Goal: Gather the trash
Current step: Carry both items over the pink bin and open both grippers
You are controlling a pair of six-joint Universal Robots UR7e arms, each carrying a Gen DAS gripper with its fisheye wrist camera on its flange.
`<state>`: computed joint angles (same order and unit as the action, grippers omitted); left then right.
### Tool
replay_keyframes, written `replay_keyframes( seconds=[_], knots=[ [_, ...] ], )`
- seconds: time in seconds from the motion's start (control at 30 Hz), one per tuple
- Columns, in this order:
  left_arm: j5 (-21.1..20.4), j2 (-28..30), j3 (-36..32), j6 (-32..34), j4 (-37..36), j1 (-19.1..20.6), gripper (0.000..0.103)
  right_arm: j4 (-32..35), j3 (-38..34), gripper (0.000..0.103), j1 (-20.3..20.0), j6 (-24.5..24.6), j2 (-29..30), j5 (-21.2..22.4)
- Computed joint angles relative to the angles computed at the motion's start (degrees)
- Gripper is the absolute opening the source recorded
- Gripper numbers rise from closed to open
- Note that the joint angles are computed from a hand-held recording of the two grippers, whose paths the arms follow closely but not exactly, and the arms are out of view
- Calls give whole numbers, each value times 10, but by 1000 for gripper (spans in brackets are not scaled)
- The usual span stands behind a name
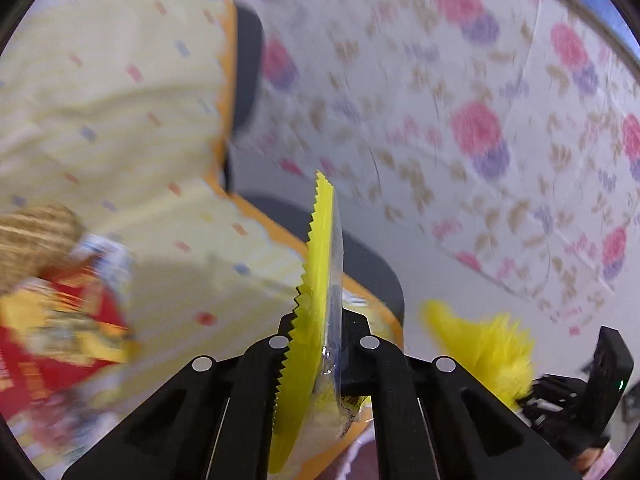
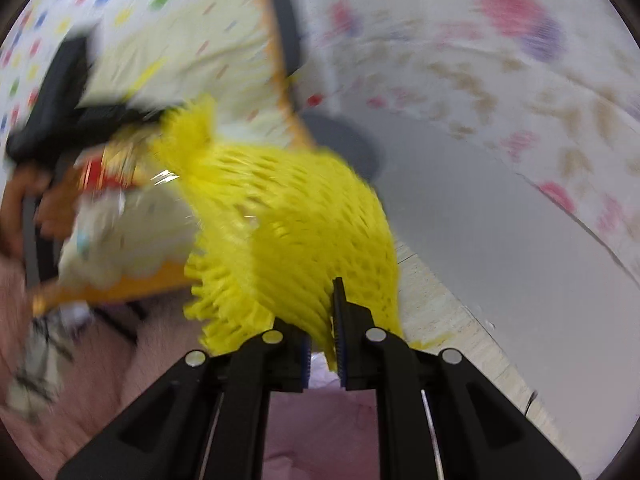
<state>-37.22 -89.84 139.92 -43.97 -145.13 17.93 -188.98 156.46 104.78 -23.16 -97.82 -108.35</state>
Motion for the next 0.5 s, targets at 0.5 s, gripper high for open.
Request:
replay_keyframes(
  seconds=[0.5],
  knots=[
    [38, -59, 31, -446, 475, -358, 6, 259, 3, 10, 220, 232, -219, -109]
  ],
)
